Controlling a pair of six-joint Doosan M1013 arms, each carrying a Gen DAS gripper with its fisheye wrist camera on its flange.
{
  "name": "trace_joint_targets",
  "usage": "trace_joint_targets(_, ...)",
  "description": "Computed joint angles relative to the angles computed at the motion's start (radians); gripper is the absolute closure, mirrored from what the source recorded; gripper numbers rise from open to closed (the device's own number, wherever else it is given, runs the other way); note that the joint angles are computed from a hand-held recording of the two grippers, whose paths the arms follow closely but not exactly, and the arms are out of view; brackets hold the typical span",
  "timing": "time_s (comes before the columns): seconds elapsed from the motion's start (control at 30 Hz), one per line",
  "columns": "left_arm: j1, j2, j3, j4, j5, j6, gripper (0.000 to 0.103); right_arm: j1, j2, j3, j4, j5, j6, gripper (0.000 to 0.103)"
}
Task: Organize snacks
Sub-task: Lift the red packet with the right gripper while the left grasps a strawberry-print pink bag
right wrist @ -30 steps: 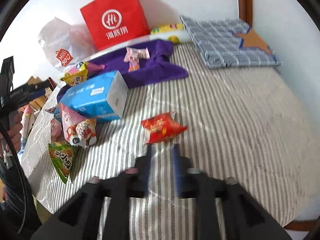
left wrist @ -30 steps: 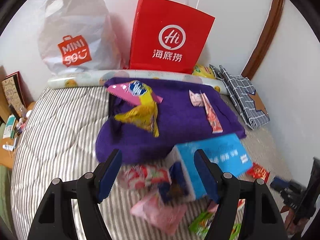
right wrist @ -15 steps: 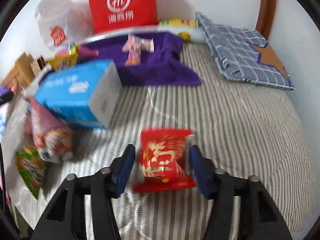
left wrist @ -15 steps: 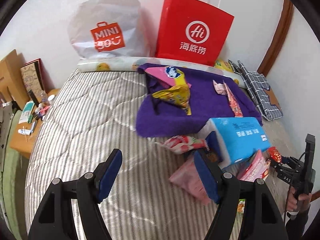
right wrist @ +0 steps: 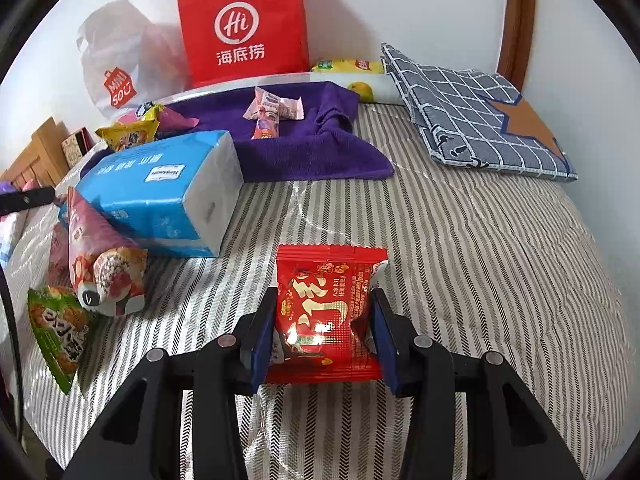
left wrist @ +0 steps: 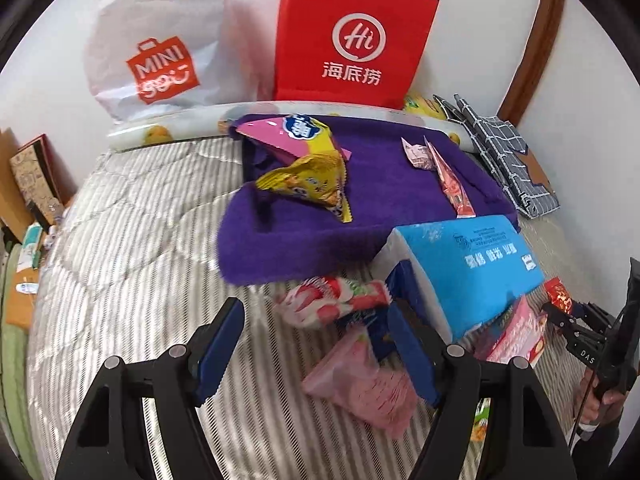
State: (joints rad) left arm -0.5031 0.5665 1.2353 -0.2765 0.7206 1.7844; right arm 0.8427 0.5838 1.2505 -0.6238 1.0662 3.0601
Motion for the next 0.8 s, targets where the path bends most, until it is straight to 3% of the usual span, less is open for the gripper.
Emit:
trace_joint_targets(0.13, 0.011, 0.023, -0.03, -0.079, 0.01, 0.011, 0.03, -0.006, 0.004, -0.004, 0.02, 0.004, -0.004, 0.059)
trace_joint_targets(0.43, 0.005, 0.098, -0.116, 0.02, 0.14, -0.081, 0.03, -0.005, 0.012, -0.014, 0.022, 0.028, -0.012, 0.059)
trace_joint_targets(0.7, -0.004, 0.075, -0.066, 0.113, 0.085, -0.1, 0.033, -0.008, 0.011, -0.012, 0.026, 0.021, -0.023, 0.059)
trace_joint_targets(0.73, -0.006, 0.072, -0.06, 0.123, 0.076, -0.102, 0.035, -0.007, 0.011, -0.013, 0.025, 0.023, -0.023, 0.059)
trace_joint_targets(0.8, -0.007, 0.064, -0.05, 0.114, 0.067, -0.086, 0.052, -0.006, 0.015, -0.019, 0.024, 0.032, -0.025, 0.059)
